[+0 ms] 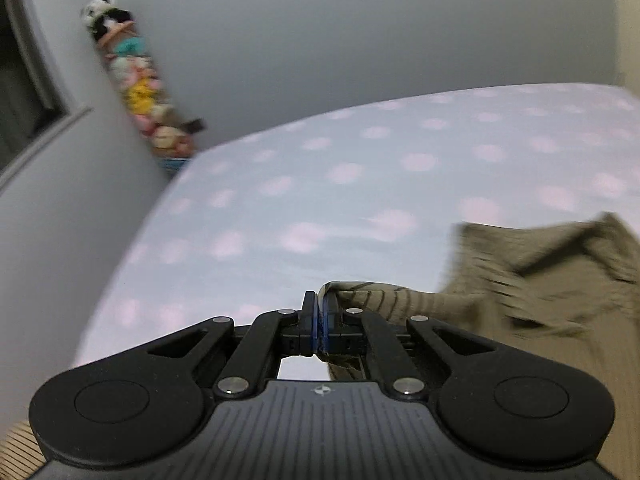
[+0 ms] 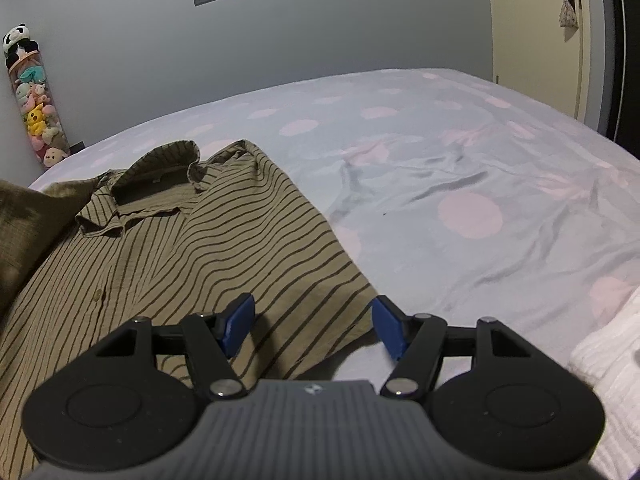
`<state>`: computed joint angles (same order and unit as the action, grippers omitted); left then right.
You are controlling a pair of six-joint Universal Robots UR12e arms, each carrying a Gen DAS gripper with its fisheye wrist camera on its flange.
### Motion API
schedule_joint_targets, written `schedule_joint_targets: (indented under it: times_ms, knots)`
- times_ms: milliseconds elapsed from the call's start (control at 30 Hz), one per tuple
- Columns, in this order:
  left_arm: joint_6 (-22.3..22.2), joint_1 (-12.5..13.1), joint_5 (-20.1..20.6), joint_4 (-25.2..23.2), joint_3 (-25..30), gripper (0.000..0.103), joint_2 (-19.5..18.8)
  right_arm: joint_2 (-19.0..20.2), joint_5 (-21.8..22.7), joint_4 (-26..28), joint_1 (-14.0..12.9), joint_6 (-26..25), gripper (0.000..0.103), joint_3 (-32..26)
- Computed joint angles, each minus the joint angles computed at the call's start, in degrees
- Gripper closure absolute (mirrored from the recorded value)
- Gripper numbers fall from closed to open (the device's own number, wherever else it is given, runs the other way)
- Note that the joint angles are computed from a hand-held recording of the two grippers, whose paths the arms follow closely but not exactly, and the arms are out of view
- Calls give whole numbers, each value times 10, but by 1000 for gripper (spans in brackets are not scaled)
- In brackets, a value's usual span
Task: Fold clothes
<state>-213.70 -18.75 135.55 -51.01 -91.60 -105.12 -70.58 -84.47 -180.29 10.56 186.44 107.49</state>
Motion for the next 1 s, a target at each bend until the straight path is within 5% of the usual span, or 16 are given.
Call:
schedule_joint_targets:
  times_ms: [233,500,767,1000]
  knots:
    - [18,69,43,-59,12,102,-24,13,-51,-13,6,6,34,-8]
    - [16,119,0,-87,6,102,-77,42,-92,-22,10,3,34,-26]
    - [-18,115,7,-94,-20,96,-93,50,-87,-8,10,-9,30,-33]
    - [-64,86,36,-155,-18,78,-66,40,-62,-28,1,18,30,-24]
